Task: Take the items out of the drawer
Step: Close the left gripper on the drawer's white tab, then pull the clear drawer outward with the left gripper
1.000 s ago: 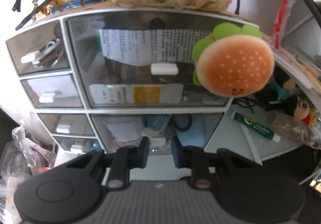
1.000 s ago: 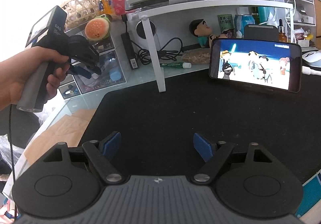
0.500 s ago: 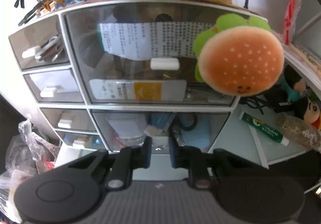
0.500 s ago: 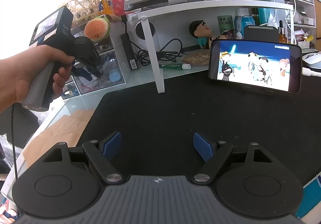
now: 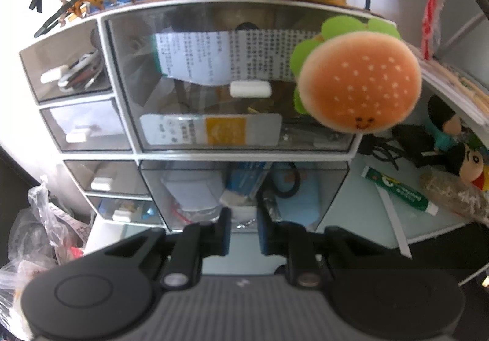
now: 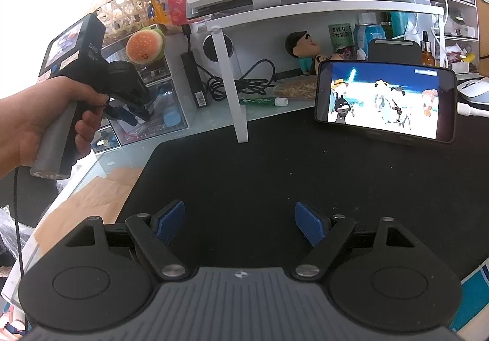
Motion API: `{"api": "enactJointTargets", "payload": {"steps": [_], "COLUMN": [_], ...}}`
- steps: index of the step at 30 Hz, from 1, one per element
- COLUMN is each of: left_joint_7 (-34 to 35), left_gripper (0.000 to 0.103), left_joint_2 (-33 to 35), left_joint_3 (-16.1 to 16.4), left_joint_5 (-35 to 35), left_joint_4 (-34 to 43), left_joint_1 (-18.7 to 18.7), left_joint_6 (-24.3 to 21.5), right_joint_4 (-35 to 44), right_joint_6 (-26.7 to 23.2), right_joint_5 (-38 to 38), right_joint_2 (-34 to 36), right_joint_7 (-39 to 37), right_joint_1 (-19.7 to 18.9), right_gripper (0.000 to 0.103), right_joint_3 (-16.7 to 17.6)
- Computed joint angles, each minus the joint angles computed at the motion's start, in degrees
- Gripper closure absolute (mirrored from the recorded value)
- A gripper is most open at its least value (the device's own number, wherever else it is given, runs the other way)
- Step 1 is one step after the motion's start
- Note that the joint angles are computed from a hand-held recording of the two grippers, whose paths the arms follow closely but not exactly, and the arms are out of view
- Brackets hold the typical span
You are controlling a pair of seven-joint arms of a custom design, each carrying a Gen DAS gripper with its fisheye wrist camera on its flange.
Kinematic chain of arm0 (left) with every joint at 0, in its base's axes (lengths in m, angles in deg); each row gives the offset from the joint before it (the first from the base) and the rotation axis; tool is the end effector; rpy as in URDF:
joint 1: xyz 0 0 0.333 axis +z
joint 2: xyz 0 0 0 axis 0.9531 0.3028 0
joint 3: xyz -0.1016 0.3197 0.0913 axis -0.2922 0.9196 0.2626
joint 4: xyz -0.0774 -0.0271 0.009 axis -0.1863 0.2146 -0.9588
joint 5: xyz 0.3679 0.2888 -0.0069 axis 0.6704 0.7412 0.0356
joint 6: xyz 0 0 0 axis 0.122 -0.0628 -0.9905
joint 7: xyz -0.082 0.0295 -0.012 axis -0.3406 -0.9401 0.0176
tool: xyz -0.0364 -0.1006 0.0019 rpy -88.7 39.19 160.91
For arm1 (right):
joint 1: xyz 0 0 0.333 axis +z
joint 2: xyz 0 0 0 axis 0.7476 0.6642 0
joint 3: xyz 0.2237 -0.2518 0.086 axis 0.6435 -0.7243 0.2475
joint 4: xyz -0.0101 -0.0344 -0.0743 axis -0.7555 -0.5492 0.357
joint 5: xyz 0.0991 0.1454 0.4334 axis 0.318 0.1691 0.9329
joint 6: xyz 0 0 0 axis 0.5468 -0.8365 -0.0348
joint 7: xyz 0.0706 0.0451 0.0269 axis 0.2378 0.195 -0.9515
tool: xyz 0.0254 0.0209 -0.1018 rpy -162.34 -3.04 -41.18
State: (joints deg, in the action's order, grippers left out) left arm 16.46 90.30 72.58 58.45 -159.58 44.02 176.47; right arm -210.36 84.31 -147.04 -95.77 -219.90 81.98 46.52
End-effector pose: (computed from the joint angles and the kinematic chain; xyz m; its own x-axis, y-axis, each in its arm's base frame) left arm 0.5834 -0.4838 0.4999 -0.3661 -0.9306 -0.0019 -0.6631 0.2623 -0.7011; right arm 0.2936 0.4194 0.4473 -0.4019 -0.8825 -0.2442 -0.4201 0.4147 -0.8072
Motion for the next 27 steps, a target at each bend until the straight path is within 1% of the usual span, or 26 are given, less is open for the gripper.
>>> {"api": "enactJointTargets", "payload": {"steps": [7, 13, 16, 18, 19, 22, 25, 27], "left_joint_7": [3.0, 3.5, 3.0, 3.3, 4.5, 3.5, 1.9, 0.6], "left_gripper": [0.085, 0.085, 0.085, 0.089, 0.103, 0.103, 0.103, 0.1], "left_joint_2": [-1.7, -3.4, -3.1, -1.6, -1.5, -3.1, -3.7, -2.9], "left_joint_3": [-0.7, -0.7, -1.0, -1.2, -1.6, -1.3, -1.4, -1.2], "left_joint_5": [-2.3, -2.6, -2.1, -2.4, -3.8, -2.6, -1.8, -1.3], "left_joint_4": [-2.1, -4.5, -3.7, -1.0, -0.8, -4.1, -4.7, -3.8], "left_joint_1": [1.3, 2.1, 1.8, 1.4, 1.7, 1.1, 0.7, 0.5], "left_joint_6": [0.7, 2.4, 1.8, 0.2, -0.2, 1.7, 1.3, 0.8], "right_joint_4": [0.2, 0.5, 0.6, 0.5, 0.5, 0.3, 0.2, 0.0], "right_joint_6": [-0.2, -0.2, -0.4, -0.3, -0.2, 0.1, 0.3, 0.5], "right_joint_5": [0.1, 0.0, 0.0, 0.0, -0.1, -0.1, -0.2, -0.2], "right_joint_2": [0.2, 0.6, 0.7, 0.6, 0.5, 0.4, 0.3, 0.2], "right_joint_7": [-0.3, -0.6, -0.9, -0.9, -0.9, -0.8, -0.8, -0.8], "right_joint_1": [0.1, 0.2, 0.3, 0.3, 0.3, 0.3, 0.2, 0.1], "right_gripper": [0.02, 0.02, 0.02, 0.02, 0.02, 0.019, 0.019, 0.019], "right_joint_3": [0.0, -0.2, -0.2, -0.3, -0.3, -0.3, -0.3, -0.3]}}
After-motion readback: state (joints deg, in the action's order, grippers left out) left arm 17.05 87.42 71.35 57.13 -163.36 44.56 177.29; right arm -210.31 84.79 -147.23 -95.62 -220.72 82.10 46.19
